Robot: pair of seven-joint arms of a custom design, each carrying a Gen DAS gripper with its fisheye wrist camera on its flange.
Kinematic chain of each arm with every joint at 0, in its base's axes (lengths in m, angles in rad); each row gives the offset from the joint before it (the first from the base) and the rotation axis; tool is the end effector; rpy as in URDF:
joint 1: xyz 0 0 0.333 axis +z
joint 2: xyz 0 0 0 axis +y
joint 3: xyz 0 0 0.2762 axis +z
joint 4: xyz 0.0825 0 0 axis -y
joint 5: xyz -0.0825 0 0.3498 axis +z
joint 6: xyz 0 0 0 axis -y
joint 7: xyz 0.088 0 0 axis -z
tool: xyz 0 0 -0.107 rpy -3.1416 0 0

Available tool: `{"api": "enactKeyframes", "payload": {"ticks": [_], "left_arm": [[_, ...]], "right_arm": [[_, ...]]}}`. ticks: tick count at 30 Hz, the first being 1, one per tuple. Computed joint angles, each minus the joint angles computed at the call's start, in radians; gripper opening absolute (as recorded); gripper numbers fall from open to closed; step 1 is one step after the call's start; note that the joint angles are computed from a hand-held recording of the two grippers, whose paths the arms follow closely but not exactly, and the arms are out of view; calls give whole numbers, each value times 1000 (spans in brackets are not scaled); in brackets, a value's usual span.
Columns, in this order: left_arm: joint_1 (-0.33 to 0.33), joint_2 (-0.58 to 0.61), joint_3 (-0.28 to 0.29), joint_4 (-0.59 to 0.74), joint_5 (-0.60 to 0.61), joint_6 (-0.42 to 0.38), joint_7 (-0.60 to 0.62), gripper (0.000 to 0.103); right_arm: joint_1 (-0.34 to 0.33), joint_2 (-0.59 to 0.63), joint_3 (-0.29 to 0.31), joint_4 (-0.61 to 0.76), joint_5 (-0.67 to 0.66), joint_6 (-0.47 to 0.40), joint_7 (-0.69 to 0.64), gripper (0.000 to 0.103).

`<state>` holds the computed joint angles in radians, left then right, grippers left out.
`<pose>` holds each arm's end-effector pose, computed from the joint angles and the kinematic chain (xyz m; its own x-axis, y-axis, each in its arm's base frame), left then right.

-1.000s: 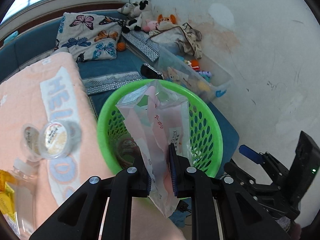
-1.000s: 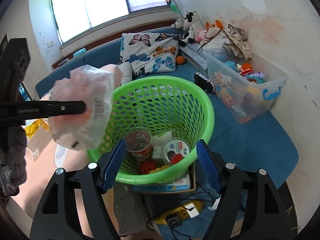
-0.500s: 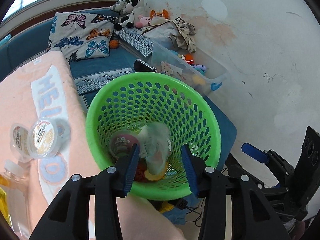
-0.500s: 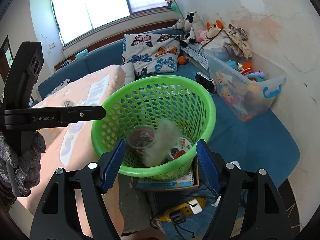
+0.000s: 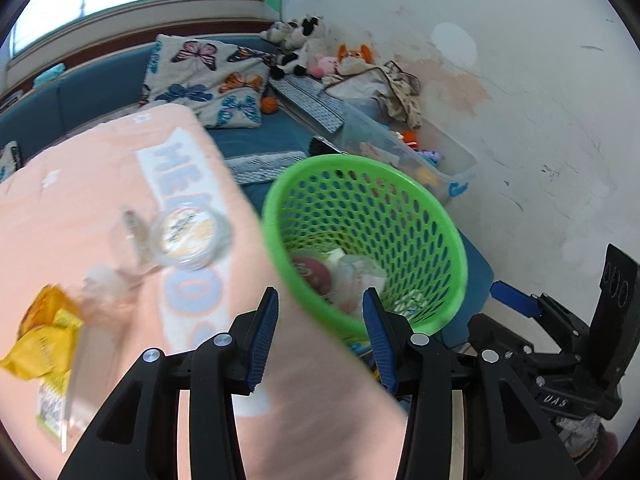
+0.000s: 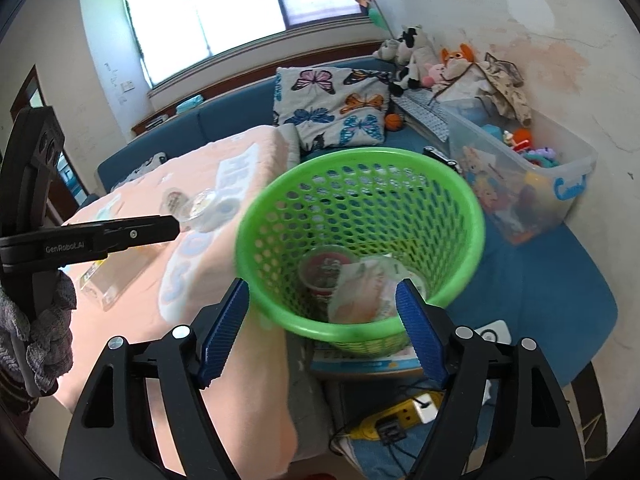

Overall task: Collect trash
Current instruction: 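Release the plastic bag into the basket with the left gripper and return both grippers to the table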

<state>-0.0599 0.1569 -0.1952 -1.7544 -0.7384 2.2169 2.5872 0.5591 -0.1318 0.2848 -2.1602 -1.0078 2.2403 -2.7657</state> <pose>0.5770 -0.1667 0.4886 -0.8099 -0.5421 0.2241 -0.5435 0.5498 -0.6343 0.3554 0.3677 0.4614 -0.3948 -0.8928 -0.2168 -0.5198 0.4117 -0.7485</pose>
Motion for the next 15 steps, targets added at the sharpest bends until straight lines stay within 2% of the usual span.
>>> {"api": "enactKeyframes", "payload": {"ticks": [5,15], "left_arm": [[30,-26,22,-29,-35,18,38,44],[112,-3,67,1,-69,42,56,44]], "right_arm": [[8,50,-3,56,-21,11,-10,77],[51,174,-40,202,-44,44,-75,77]]}}
